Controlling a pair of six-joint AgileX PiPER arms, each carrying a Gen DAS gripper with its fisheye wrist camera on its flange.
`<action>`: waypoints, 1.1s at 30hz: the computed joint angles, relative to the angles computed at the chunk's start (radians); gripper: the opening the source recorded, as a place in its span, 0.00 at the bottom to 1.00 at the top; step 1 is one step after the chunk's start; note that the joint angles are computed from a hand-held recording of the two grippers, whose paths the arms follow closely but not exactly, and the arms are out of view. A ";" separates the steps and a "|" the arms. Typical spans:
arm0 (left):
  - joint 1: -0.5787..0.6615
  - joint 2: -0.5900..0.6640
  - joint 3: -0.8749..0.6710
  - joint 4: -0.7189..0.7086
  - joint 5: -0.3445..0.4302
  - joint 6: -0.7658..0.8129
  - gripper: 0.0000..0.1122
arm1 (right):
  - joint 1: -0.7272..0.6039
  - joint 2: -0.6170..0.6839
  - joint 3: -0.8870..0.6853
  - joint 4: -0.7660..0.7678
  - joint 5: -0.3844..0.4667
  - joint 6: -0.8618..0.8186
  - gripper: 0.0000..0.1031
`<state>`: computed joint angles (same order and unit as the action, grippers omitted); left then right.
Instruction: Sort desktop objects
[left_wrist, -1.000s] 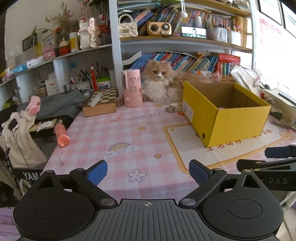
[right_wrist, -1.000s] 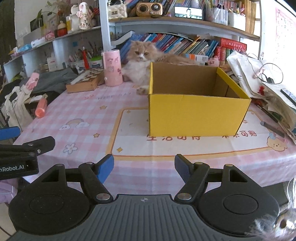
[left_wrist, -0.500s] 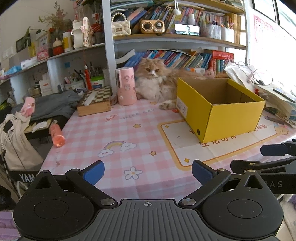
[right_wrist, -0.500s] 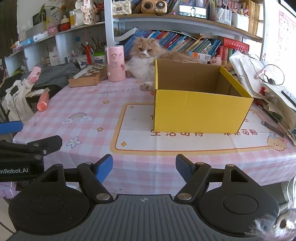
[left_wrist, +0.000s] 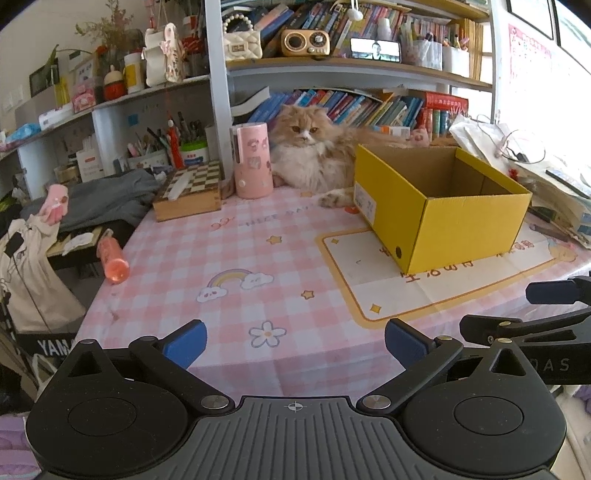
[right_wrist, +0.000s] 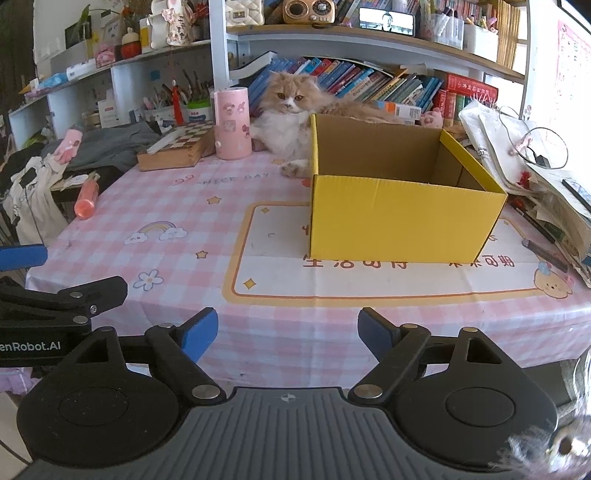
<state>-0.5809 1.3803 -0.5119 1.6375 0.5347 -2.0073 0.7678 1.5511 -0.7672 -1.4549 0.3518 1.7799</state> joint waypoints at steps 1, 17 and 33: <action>0.005 0.001 -0.001 -0.004 -0.006 0.004 0.92 | 0.000 0.003 -0.002 0.005 0.000 -0.004 0.80; 0.016 0.008 -0.006 -0.004 -0.011 0.020 0.92 | -0.002 0.011 -0.013 0.035 -0.003 -0.035 0.80; 0.040 0.012 -0.002 0.019 -0.037 0.006 0.92 | -0.021 0.031 -0.042 0.082 -0.022 -0.090 0.80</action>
<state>-0.5411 1.3920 -0.5144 1.6561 0.4977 -2.0012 0.7471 1.5821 -0.8088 -1.3732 0.3303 1.6903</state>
